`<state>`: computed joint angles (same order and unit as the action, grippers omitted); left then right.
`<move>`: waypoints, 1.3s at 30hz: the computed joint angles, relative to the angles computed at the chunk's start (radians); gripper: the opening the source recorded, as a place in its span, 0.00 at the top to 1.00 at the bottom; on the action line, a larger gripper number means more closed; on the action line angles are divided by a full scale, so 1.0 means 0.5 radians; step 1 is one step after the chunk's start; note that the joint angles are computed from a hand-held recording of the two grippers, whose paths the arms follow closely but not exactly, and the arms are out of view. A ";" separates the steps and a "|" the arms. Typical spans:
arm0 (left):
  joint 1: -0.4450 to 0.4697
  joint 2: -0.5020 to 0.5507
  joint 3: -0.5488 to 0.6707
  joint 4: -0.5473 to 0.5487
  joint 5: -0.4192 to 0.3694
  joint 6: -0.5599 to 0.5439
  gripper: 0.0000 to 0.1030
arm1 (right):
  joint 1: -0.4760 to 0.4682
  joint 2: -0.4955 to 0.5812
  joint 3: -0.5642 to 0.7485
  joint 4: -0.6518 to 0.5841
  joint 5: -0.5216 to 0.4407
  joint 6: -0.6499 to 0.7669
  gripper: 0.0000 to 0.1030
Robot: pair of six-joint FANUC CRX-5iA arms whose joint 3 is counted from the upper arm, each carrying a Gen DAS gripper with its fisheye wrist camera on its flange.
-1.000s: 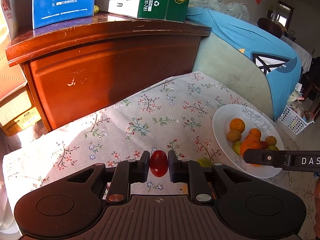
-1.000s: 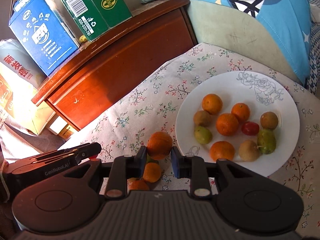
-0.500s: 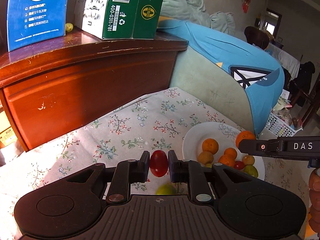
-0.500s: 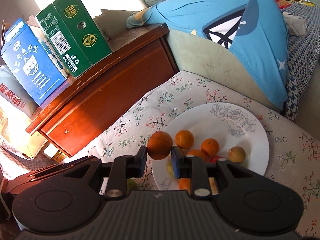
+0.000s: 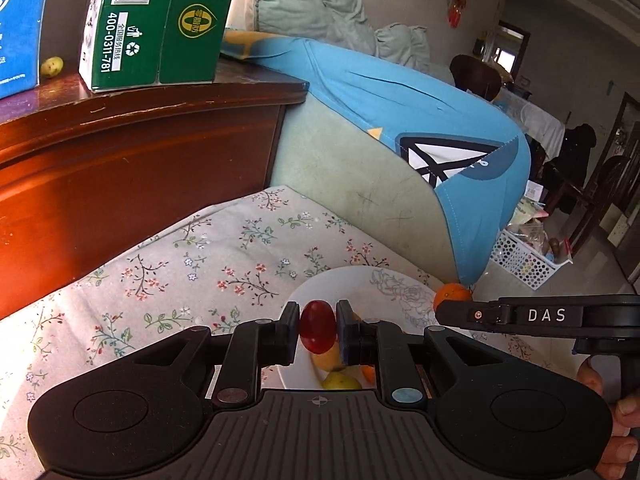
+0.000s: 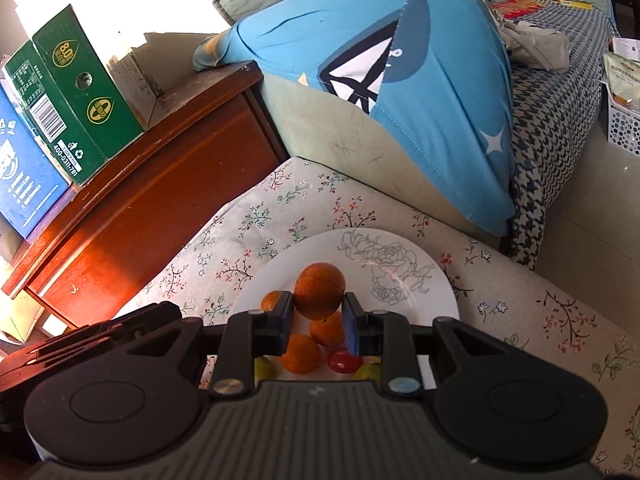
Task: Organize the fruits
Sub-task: 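Carry the tomato and orange over the white plate and open both tools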
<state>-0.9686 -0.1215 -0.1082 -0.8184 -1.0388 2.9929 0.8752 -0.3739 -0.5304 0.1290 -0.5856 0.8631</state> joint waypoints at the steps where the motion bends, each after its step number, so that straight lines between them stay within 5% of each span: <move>1: 0.014 0.012 0.005 0.012 0.025 -0.010 0.83 | -0.011 0.007 0.002 -0.004 0.000 0.000 0.75; 24: 0.203 0.247 0.061 0.158 0.421 -0.199 0.83 | -0.142 0.115 0.054 -0.161 -0.082 0.007 0.75; 34: 0.163 0.275 0.111 0.117 0.353 -0.211 0.79 | -0.132 0.112 0.037 -0.114 -0.061 -0.061 0.72; 38: 0.104 0.278 0.163 0.051 0.204 -0.167 0.46 | -0.141 0.088 0.023 -0.104 -0.031 -0.099 0.71; 39: 0.079 0.273 0.170 0.011 0.173 -0.139 0.44 | -0.141 0.078 0.015 -0.085 -0.023 -0.117 0.71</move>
